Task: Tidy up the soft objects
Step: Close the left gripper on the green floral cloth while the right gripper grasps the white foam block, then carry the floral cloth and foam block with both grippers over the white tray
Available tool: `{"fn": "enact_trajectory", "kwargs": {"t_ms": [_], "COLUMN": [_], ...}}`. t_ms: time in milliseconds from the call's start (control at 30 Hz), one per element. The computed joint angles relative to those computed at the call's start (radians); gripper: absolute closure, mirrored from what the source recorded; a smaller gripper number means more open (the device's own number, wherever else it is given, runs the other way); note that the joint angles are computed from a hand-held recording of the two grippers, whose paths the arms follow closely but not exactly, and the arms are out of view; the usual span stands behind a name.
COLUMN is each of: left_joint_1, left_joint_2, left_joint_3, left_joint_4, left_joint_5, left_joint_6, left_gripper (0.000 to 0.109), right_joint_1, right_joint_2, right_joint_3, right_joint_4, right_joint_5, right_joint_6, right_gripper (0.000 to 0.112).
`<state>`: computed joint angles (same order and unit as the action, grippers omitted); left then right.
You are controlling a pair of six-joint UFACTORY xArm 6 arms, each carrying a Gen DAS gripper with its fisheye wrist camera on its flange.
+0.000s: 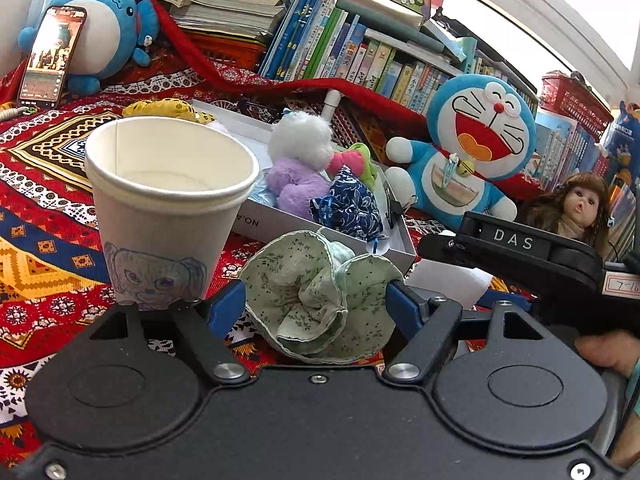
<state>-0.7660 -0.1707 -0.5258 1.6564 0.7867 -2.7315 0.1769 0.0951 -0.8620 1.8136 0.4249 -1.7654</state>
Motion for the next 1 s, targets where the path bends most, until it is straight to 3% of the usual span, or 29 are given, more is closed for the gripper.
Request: {"fn": "enact_trajectory", "kwargs": {"t_ms": [100,200,367,1000], "left_joint_1": [0.006,0.016,-0.003,-0.112], "left_joint_2": [-0.002,-0.003,-0.01,-0.103], "left_joint_3": [0.002,0.005,0.008,0.043], "left_joint_4": [0.019,0.03,0.028,0.057], "left_joint_5": [-0.021,-0.051,-0.038,0.072], "left_joint_6": [-0.008,-0.008,0.028,0.12], "left_gripper": [0.061,0.078,0.092,0.097], "right_joint_1": [-0.001,-0.003,-0.007,-0.04], "right_joint_2": [-0.004,-0.015,-0.043,-0.151], "right_joint_3": [0.005,0.016,0.039,0.117], "right_joint_4": [0.01,0.033,0.06,0.109], "right_joint_5": [0.002,0.008,0.022,0.076], "right_joint_6": [-0.001,-0.04,-0.09,-0.135], "right_gripper": [0.031,0.034,0.034,0.035]}}
